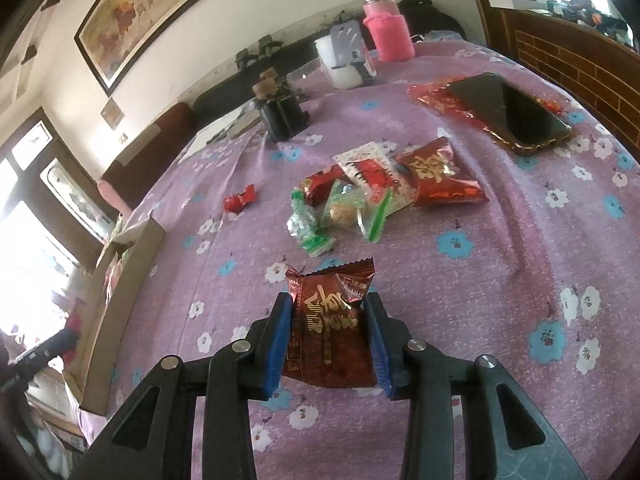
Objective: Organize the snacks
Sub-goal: 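Carry both wrappers into the cardboard box and open both tools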
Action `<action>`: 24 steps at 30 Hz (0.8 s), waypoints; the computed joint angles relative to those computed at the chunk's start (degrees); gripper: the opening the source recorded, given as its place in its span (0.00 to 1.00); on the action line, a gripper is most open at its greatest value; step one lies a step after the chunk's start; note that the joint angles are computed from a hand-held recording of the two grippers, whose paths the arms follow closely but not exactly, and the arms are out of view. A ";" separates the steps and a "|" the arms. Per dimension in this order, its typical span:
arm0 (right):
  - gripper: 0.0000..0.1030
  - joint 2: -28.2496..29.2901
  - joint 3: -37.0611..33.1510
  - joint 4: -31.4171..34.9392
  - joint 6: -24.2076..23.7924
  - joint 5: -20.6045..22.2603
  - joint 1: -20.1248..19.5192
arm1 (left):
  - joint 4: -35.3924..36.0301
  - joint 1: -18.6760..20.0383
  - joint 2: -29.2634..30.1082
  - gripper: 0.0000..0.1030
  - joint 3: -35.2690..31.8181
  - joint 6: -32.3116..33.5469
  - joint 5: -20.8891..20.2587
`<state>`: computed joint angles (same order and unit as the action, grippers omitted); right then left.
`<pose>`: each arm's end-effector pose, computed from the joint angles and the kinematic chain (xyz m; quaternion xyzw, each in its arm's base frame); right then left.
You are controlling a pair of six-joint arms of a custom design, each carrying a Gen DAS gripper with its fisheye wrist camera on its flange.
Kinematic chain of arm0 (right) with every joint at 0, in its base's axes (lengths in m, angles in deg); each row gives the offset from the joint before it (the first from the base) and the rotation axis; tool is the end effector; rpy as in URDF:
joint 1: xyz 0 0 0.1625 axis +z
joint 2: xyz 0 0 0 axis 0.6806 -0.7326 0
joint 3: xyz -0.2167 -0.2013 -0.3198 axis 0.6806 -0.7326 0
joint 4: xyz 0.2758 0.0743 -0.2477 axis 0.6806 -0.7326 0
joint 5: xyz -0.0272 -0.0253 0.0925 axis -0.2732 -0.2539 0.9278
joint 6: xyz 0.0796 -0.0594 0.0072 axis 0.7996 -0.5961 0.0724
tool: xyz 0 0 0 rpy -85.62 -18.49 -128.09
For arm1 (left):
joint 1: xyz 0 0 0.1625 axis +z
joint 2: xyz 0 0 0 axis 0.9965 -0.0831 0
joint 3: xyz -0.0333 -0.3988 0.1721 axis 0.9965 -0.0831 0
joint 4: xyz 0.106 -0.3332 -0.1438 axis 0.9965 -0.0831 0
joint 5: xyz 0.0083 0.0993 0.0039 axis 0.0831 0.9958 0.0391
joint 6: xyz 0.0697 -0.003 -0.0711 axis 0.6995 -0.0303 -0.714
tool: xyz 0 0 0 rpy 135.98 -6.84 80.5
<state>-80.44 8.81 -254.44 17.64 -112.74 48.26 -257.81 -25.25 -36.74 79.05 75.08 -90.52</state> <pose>0.1265 -0.6548 0.0585 0.1654 -0.9370 0.2696 0.1484 -0.0646 -0.5193 0.2117 0.0587 0.8898 -0.3703 0.2601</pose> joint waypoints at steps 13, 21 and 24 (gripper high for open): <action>0.36 4.52 -7.31 10.95 -0.10 2.34 11.03 | 5.19 8.25 -8.49 0.19 -0.83 -0.59 5.01; 0.36 13.47 -18.86 23.06 0.27 3.95 17.41 | 10.19 12.94 -5.89 0.19 -7.60 -0.57 3.28; 0.36 17.84 -24.27 27.80 0.42 3.00 19.05 | 12.11 14.26 -4.81 0.19 -9.78 -0.60 3.26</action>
<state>-62.60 -15.46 -226.64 18.06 -109.73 67.31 -245.70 -10.99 -41.55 69.27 74.48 -87.26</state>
